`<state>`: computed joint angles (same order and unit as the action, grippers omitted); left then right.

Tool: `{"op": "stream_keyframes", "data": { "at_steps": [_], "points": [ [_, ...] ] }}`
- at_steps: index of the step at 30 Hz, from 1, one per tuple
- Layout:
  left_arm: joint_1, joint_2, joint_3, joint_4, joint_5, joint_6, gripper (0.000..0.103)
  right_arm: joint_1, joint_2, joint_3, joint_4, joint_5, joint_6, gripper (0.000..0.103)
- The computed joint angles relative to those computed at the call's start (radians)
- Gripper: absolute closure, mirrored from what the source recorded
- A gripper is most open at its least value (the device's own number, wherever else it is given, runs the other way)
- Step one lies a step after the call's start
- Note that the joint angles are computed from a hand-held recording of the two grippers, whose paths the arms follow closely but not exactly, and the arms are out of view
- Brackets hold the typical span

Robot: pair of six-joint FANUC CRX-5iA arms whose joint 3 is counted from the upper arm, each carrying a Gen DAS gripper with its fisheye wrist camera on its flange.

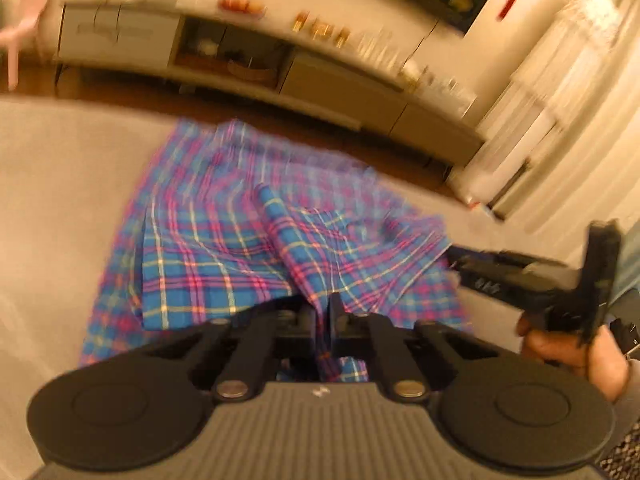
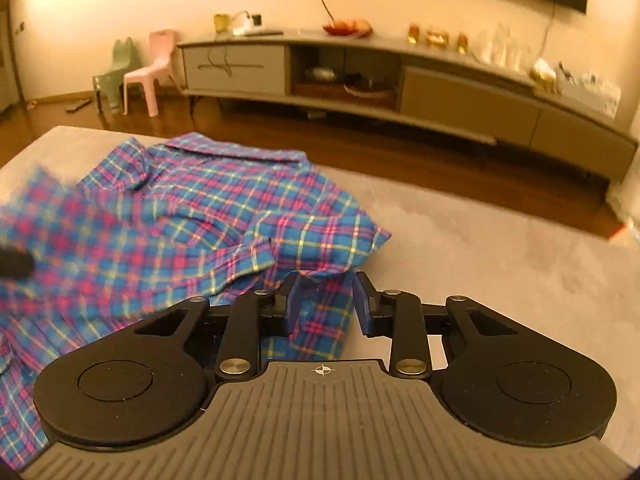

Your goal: Fold clothes

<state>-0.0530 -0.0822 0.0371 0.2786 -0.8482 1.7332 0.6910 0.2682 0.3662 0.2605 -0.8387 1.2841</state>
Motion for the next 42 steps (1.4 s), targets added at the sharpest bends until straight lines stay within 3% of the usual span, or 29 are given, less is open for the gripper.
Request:
{"op": "stream_keyframes", "data": {
  "at_steps": [2,6,9,12,15,17,21,23,24,27,29,33,37,40,42],
  "points": [
    [0.004,-0.018,-0.012,-0.019,-0.005,0.021,0.098,0.004,0.024,0.019,-0.001,-0.019,0.021,0.075],
    [-0.006,0.024,0.052,-0.125,-0.137,0.142,0.096,0.021,0.048,0.035,0.048,-0.054,0.010,0.076],
    [0.004,0.026,0.039,-0.092,-0.140,0.147,0.093,0.034,0.049,0.068,0.070,-0.122,-0.010,0.076],
    [0.037,-0.006,-0.022,0.026,-0.102,0.089,0.090,0.037,-0.057,-0.035,0.054,-0.016,-0.059,0.075],
    [0.040,-0.010,-0.022,0.035,-0.110,0.091,0.089,0.048,-0.124,-0.071,-0.079,0.018,0.021,0.074],
    [0.018,0.017,0.019,-0.026,-0.136,0.135,0.086,0.055,-0.110,-0.045,-0.140,-0.032,0.094,0.074],
    [-0.054,0.045,0.100,-0.208,-0.183,0.124,0.082,0.078,-0.072,-0.056,-0.101,-0.088,0.117,0.070],
    [-0.066,0.026,0.116,-0.227,-0.211,0.137,0.076,0.070,-0.073,-0.020,-0.128,-0.141,0.069,0.072],
    [-0.050,-0.014,0.081,-0.186,-0.195,0.123,0.067,0.064,-0.110,-0.045,-0.144,-0.121,0.029,0.072],
    [0.015,-0.165,-0.059,-0.018,-0.143,0.048,0.043,0.069,-0.282,-0.179,-0.217,-0.076,-0.017,0.059],
    [0.056,-0.272,-0.132,0.045,-0.176,0.029,0.035,0.095,-0.409,-0.275,-0.247,-0.088,-0.033,0.054],
    [0.135,-0.464,-0.219,0.049,-0.345,0.054,0.029,0.246,-0.641,-0.460,-0.185,-0.219,-0.175,0.049],
    [0.198,-0.601,-0.288,0.075,-0.531,0.093,0.030,0.494,-0.832,-0.642,-0.039,-0.331,-0.423,0.045],
    [0.208,-0.673,-0.349,0.117,-0.586,0.121,0.029,0.681,-0.910,-0.730,0.079,-0.384,-0.604,0.045],
    [0.161,-0.696,-0.367,0.109,-0.604,0.168,0.029,0.774,-0.935,-0.779,0.151,-0.404,-0.695,0.044]
  ]
}}
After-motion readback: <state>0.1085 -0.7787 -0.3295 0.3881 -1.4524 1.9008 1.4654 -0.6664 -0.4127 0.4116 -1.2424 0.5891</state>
